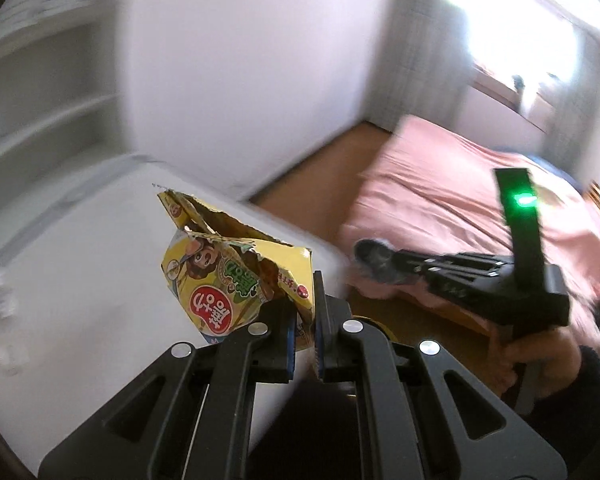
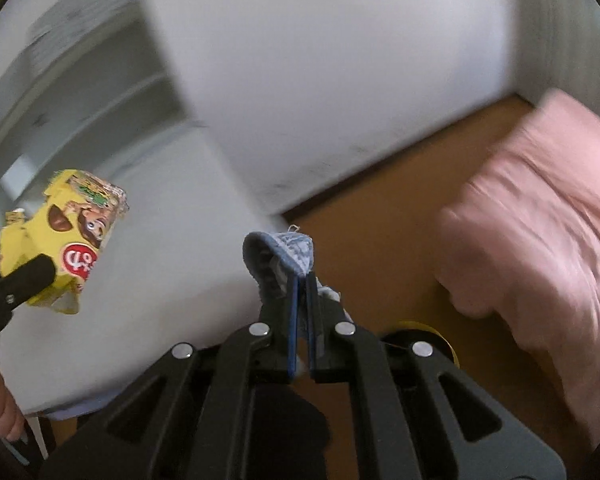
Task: Collect trash
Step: 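Carry the yellow snack bag and grey cloth over the bin and release both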
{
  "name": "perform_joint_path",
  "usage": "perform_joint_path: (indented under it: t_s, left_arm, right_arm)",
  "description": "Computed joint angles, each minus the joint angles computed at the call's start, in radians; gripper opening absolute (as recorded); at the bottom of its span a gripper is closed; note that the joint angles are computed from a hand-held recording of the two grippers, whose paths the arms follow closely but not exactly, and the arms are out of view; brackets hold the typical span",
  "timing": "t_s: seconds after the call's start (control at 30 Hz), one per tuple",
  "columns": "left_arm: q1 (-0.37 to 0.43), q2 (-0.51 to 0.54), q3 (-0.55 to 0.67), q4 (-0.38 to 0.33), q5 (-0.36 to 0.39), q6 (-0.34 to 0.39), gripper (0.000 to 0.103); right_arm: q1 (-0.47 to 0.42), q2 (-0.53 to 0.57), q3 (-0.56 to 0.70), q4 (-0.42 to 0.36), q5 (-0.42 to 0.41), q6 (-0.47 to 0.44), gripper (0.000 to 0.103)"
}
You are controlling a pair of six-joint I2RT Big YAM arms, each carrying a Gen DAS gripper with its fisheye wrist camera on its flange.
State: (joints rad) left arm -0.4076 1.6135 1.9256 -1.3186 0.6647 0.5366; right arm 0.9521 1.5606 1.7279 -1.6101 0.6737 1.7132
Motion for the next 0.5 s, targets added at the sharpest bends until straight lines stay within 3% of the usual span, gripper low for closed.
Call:
perform_joint_path:
  t_s: [0.13, 0.23, 0.33, 0.5]
  left_arm:
    - [-0.100, -0.015, -0.053, -0.038, 0.009, 0.057, 0.006]
    - [-0.162, -0.033, -0.109, -0.012, -0.019, 0.080, 0.006]
    - [-0.215, -0.061, -0.172, 0.040, -0.044, 0.089, 0.007]
    - [-0.262, -0.031, -0.175, 0.012, -0.032, 0.096, 0.006]
  right_arm:
    - [0.054, -0.106, -0.187, -0.018, -0.050, 0.209, 0.004]
    - [0.083, -0.166, -0.300, 0.001, -0.092, 0.314, 0.004]
    - [0.086, -0.205, -0.391, 0.063, -0.129, 0.350, 0.004]
    - [0.074, -0.265, -0.509, 0.161, -0.187, 0.367, 0.004]
